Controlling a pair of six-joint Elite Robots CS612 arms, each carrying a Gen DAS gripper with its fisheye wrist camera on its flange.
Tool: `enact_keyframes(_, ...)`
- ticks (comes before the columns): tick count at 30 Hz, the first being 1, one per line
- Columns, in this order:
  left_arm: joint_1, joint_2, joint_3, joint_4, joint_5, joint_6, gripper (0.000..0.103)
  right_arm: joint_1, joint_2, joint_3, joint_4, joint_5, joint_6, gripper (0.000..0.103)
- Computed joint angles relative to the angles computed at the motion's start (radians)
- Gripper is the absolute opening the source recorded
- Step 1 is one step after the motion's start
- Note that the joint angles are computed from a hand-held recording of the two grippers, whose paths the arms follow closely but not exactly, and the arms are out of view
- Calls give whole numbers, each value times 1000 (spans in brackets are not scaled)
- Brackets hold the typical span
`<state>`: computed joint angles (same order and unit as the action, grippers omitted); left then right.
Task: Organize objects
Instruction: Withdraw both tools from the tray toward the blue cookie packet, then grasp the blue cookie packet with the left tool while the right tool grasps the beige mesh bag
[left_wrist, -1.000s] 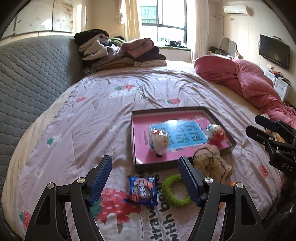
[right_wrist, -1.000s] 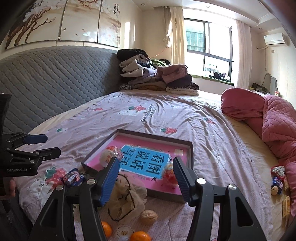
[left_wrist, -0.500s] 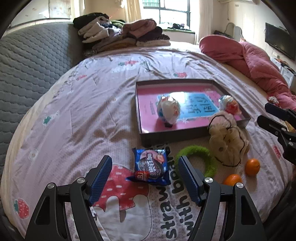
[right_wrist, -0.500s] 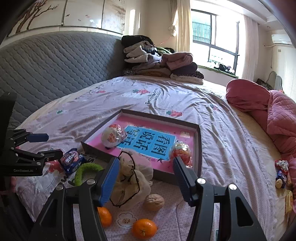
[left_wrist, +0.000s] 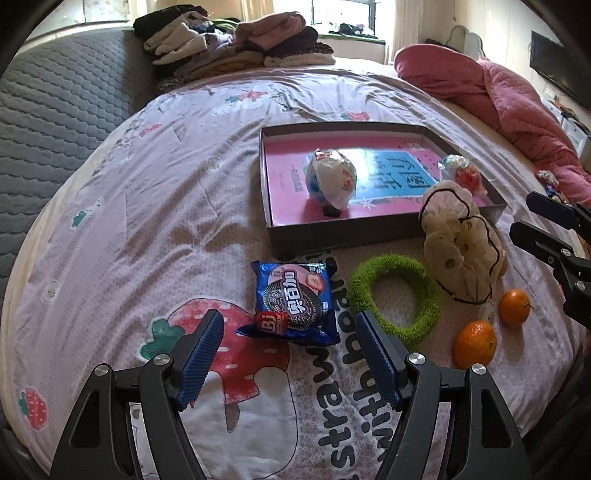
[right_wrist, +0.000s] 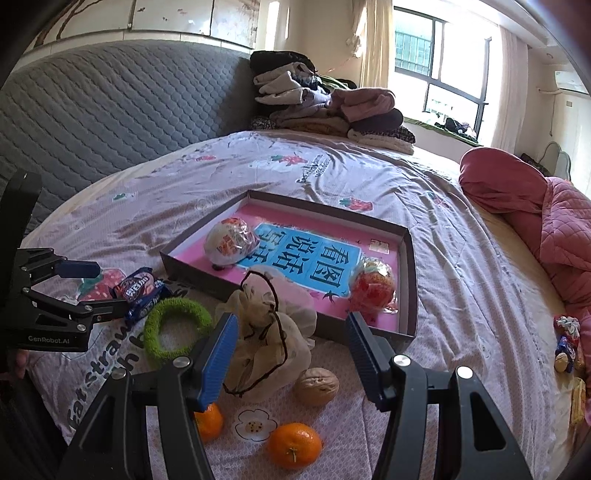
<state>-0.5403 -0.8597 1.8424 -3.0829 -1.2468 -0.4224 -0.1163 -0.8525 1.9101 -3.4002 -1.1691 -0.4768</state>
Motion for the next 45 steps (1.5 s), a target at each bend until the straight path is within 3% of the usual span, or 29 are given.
enact_keyframes(13, 1, 4, -7, 29, -16, -21, 75, 18, 1, -7, 92, -52, -49, 60)
enact_keyframes(45, 8, 49, -55, 78, 26, -56, 75, 26, 29, -41, 109, -84, 18, 60)
